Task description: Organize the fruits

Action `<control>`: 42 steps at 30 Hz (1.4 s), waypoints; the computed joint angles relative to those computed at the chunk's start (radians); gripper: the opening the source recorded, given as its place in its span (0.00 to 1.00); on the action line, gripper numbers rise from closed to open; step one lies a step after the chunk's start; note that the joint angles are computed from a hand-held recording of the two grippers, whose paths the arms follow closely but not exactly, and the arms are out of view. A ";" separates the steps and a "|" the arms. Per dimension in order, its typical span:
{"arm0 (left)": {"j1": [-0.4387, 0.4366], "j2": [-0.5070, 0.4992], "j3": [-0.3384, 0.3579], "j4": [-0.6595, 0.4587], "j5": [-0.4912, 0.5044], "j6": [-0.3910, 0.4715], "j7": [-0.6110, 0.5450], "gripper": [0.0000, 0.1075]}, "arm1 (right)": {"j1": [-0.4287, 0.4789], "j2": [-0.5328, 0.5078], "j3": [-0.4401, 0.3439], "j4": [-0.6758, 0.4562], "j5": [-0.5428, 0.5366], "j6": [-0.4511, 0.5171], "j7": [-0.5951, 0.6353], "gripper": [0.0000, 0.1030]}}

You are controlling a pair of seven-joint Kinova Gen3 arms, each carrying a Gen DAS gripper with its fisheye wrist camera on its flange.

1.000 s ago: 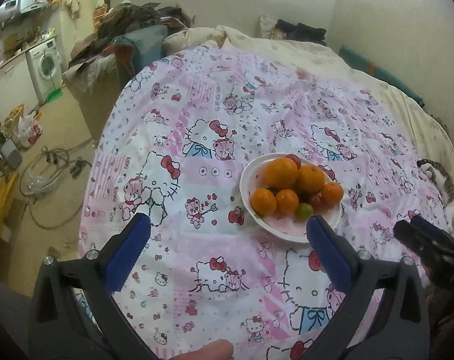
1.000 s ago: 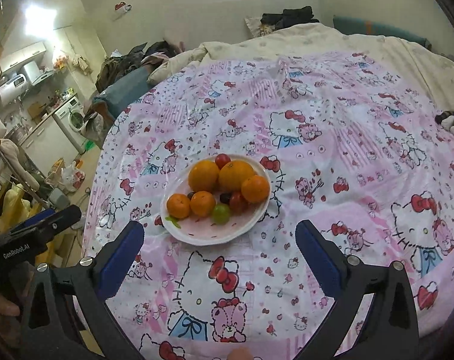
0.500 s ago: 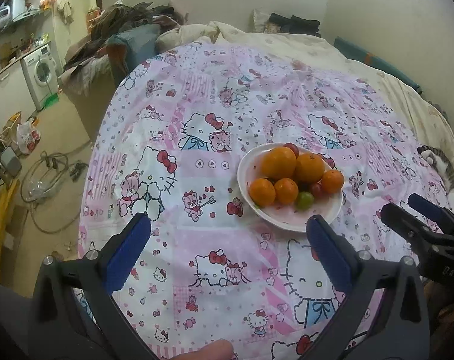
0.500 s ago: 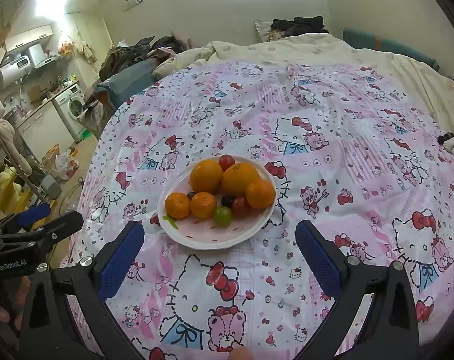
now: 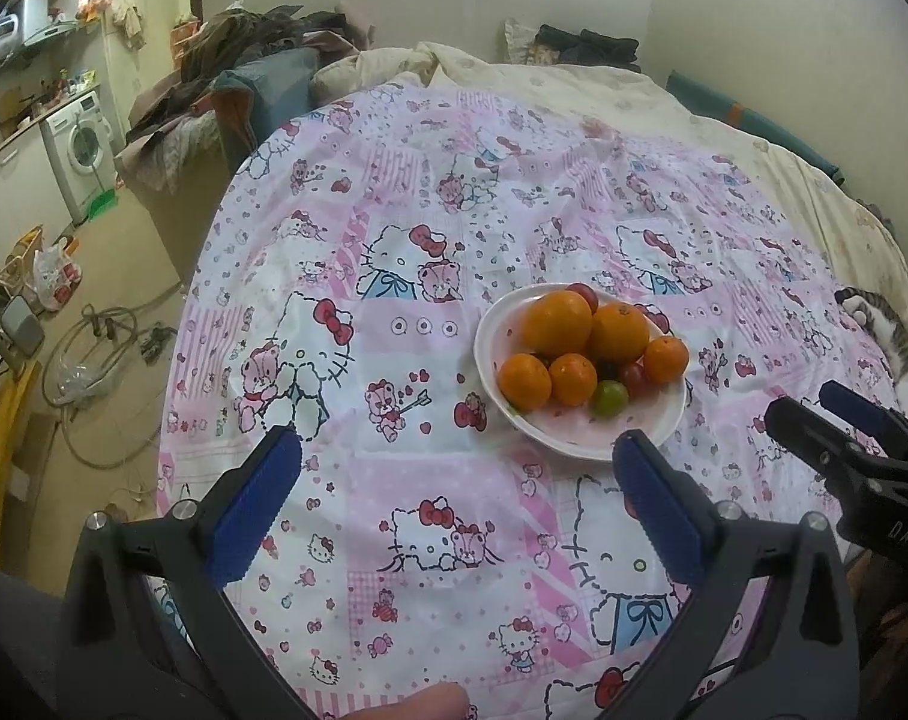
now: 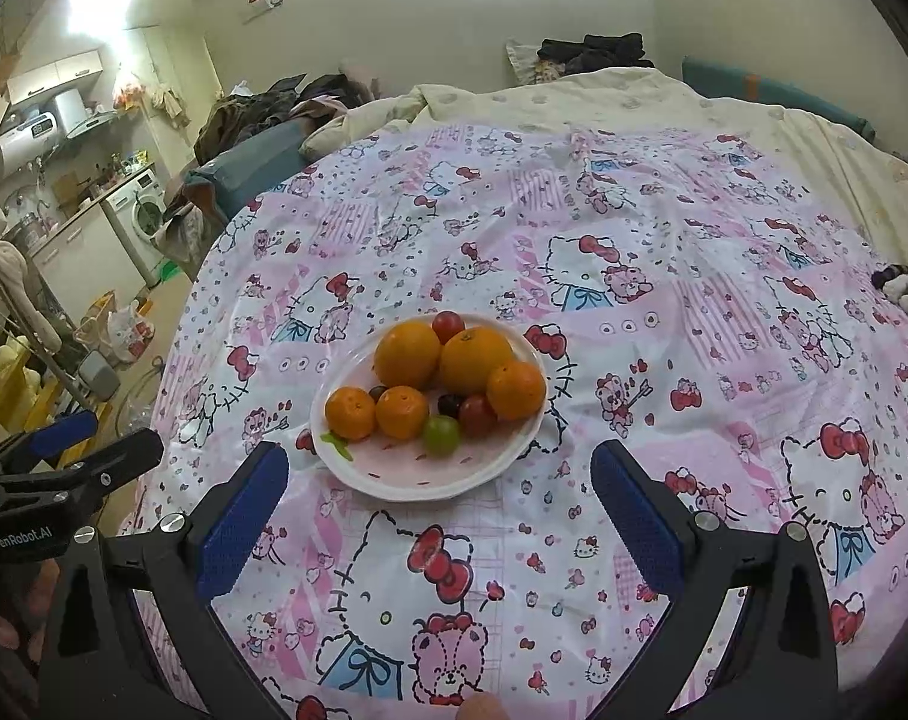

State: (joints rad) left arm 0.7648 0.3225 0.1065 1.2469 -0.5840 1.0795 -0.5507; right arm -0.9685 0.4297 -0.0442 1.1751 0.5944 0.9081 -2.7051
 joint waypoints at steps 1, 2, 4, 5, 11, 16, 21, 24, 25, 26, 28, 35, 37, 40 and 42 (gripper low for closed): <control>0.000 0.001 0.000 -0.001 -0.001 0.000 0.000 0.95 | 0.000 -0.001 0.001 0.002 0.001 0.001 -0.001 1.00; 0.001 0.001 -0.001 -0.001 -0.001 0.000 0.000 0.95 | 0.001 -0.001 0.000 0.002 0.000 0.001 -0.001 1.00; 0.001 0.001 -0.001 0.000 -0.002 -0.001 0.000 0.95 | 0.001 -0.002 0.000 0.004 0.000 0.000 -0.002 1.00; 0.001 0.002 -0.001 -0.001 -0.001 -0.001 0.000 0.95 | 0.001 -0.001 0.000 0.002 0.001 0.001 -0.001 1.00; -0.001 0.001 -0.001 0.000 0.001 -0.002 -0.002 0.95 | 0.000 -0.003 0.001 0.006 0.005 0.001 -0.004 1.00; -0.003 -0.002 0.000 0.003 0.004 -0.004 -0.001 0.95 | -0.005 -0.003 0.003 0.006 0.014 0.008 -0.011 1.00; -0.002 -0.001 0.000 0.002 0.002 -0.003 -0.002 0.95 | -0.004 -0.003 0.000 0.002 0.017 0.013 -0.011 1.00; -0.003 -0.002 0.000 0.002 0.003 -0.003 -0.002 0.95 | -0.004 -0.003 0.000 0.002 0.018 0.013 -0.013 1.00; -0.002 -0.002 0.000 0.003 0.002 -0.003 -0.001 0.95 | -0.004 -0.003 0.000 0.000 0.019 0.015 -0.012 1.00; 0.000 -0.001 -0.001 0.003 -0.001 -0.003 0.001 0.95 | -0.004 -0.003 0.000 0.000 0.019 0.015 -0.013 1.00; 0.000 -0.002 -0.002 0.004 -0.003 -0.003 0.004 0.95 | -0.004 -0.003 -0.001 0.000 0.018 0.014 -0.012 1.00; -0.002 -0.003 0.001 0.006 -0.004 -0.007 -0.007 0.95 | -0.003 -0.003 0.000 -0.003 0.020 0.020 -0.011 1.00; -0.001 -0.002 0.001 0.004 -0.007 -0.007 -0.009 0.95 | -0.003 -0.003 -0.001 -0.005 0.019 0.023 -0.010 1.00; 0.000 -0.003 0.001 0.005 -0.008 -0.008 -0.010 0.95 | -0.004 -0.002 0.000 -0.006 0.021 0.023 -0.010 1.00; 0.000 -0.003 0.001 0.005 -0.006 -0.008 -0.008 0.95 | -0.005 -0.001 0.000 -0.005 0.021 0.022 -0.012 1.00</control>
State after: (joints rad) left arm 0.7653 0.3199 0.1070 1.2520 -0.5899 1.0718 -0.5585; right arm -0.9733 0.4284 -0.0437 1.1699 0.6157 0.9306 -2.7168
